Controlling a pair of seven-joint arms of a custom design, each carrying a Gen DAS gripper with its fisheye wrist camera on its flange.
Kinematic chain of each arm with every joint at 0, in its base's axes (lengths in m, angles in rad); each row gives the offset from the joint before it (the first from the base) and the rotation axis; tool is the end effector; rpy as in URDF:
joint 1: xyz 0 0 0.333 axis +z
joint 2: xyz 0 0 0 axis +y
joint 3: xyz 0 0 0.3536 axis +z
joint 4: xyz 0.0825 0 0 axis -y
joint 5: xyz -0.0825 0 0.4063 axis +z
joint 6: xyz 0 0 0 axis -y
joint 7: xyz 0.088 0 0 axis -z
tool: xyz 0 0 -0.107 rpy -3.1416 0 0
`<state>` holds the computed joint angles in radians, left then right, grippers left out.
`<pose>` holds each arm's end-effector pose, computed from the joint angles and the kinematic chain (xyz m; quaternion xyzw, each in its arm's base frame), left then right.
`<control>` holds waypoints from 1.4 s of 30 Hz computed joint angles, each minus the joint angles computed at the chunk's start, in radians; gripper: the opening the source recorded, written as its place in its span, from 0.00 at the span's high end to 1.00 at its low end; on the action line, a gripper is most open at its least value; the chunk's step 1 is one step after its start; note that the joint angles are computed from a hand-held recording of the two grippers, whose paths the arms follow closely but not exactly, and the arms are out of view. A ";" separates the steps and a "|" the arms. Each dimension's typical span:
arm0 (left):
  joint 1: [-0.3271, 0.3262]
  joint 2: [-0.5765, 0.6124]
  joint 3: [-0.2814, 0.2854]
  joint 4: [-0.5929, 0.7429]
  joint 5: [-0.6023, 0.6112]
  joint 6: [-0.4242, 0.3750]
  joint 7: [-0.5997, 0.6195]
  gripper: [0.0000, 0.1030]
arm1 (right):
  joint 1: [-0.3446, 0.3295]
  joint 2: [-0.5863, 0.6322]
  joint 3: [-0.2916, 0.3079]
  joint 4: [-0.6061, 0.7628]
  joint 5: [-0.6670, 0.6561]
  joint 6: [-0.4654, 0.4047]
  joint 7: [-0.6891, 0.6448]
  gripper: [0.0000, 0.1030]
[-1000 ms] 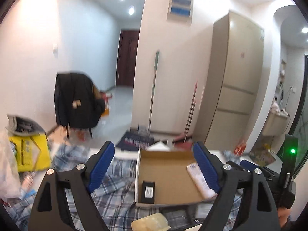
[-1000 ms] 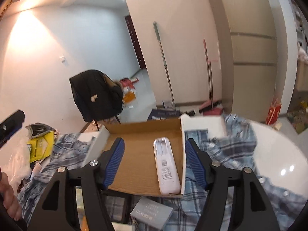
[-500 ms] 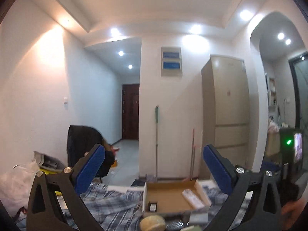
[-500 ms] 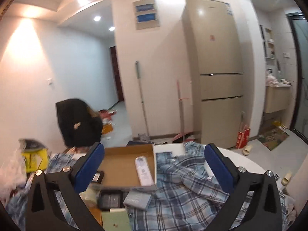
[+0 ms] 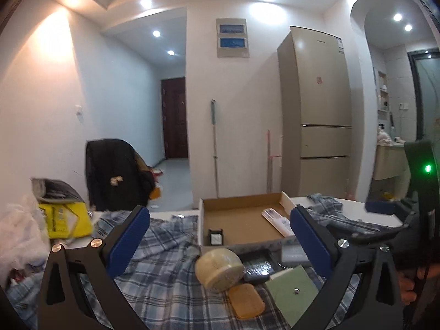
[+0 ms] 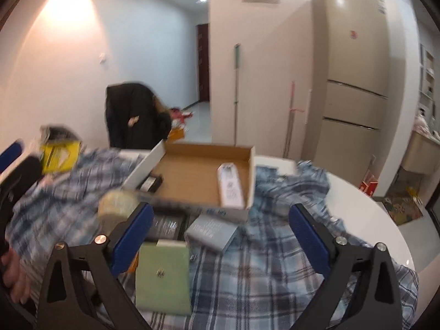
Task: Organize rigid objects
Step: 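Withdraw both open grippers from the cardboard box, then grasp the green felt pouch with the right gripper and lift it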
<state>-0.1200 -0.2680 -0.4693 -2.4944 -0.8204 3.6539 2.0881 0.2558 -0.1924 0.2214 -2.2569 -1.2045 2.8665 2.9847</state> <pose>0.4216 -0.1909 0.5500 -0.5126 0.6003 -0.4679 0.3975 0.4464 0.2962 0.5286 -0.6602 0.5756 -0.3158 0.3649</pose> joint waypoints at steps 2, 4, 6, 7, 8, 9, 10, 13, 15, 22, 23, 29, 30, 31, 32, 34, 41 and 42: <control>-0.017 0.012 0.037 -0.010 0.032 -0.027 -0.056 0.00 | 0.022 0.018 -0.017 -0.015 0.089 0.026 -0.097 0.12; -0.010 0.022 0.056 -0.004 0.053 -0.085 -0.094 0.00 | 0.046 0.040 -0.033 -0.020 0.217 0.038 -0.225 0.19; 0.055 0.030 -0.010 0.009 0.002 -0.094 -0.064 0.00 | 0.043 0.057 -0.031 -0.020 0.258 0.053 -0.262 0.23; 0.081 0.039 -0.050 0.011 -0.034 -0.068 -0.031 0.00 | 0.042 0.057 -0.029 -0.022 0.271 0.054 -0.270 0.24; 0.098 0.052 -0.080 0.020 -0.078 -0.037 0.018 0.00 | 0.039 0.055 -0.027 -0.025 0.280 0.054 -0.275 0.25; 0.103 0.062 -0.099 0.027 -0.122 -0.004 0.065 0.00 | 0.038 0.053 -0.027 -0.028 0.293 0.057 -0.285 0.27; 0.100 0.073 -0.104 0.033 -0.149 0.020 0.094 0.00 | 0.040 0.052 -0.029 -0.033 0.320 0.063 -0.305 0.29; 0.069 0.083 -0.074 0.045 -0.184 -0.010 0.122 0.00 | 0.065 0.058 -0.045 -0.046 0.463 0.078 -0.436 0.35; 0.057 0.093 -0.063 0.065 -0.232 -0.033 0.171 0.00 | 0.073 0.074 -0.042 -0.041 0.527 0.071 -0.501 0.39; -0.013 0.103 0.011 0.084 -0.318 -0.003 0.203 0.00 | 0.150 0.143 -0.063 -0.026 0.876 0.041 -0.816 0.40; -0.024 0.109 0.013 0.088 -0.332 0.028 0.218 0.00 | 0.152 0.144 -0.060 -0.024 0.876 0.035 -0.820 0.40; -0.100 0.121 0.071 0.089 -0.324 0.058 0.244 0.00 | 0.167 0.178 -0.053 0.014 0.846 -0.023 -0.838 0.38; -0.112 0.122 0.082 0.089 -0.323 0.060 0.246 0.00 | 0.170 0.179 -0.055 0.017 0.825 -0.027 -0.825 0.35; -0.122 0.122 0.091 0.091 -0.327 0.061 0.249 0.00 | 0.173 0.181 -0.056 0.019 0.821 -0.024 -0.829 0.34; -0.131 0.121 0.100 0.090 -0.325 0.062 0.245 0.00 | 0.176 0.183 -0.057 0.022 0.815 -0.027 -0.832 0.34; -0.141 0.121 0.112 0.093 -0.334 0.060 0.247 0.00 | 0.181 0.188 -0.058 0.032 0.763 -0.047 -0.799 0.33; -0.159 0.122 0.128 0.094 -0.343 0.065 0.254 0.00 | 0.201 0.197 -0.058 0.050 0.711 -0.088 -0.802 0.28; -0.160 0.123 0.128 0.094 -0.343 0.067 0.256 0.00 | 0.203 0.196 -0.058 0.049 0.702 -0.087 -0.799 0.28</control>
<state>-0.2799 -0.1453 -0.3409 -2.4002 -1.1632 3.7208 2.3436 0.4589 0.0039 0.1631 -2.2075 -0.5022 2.7792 2.1855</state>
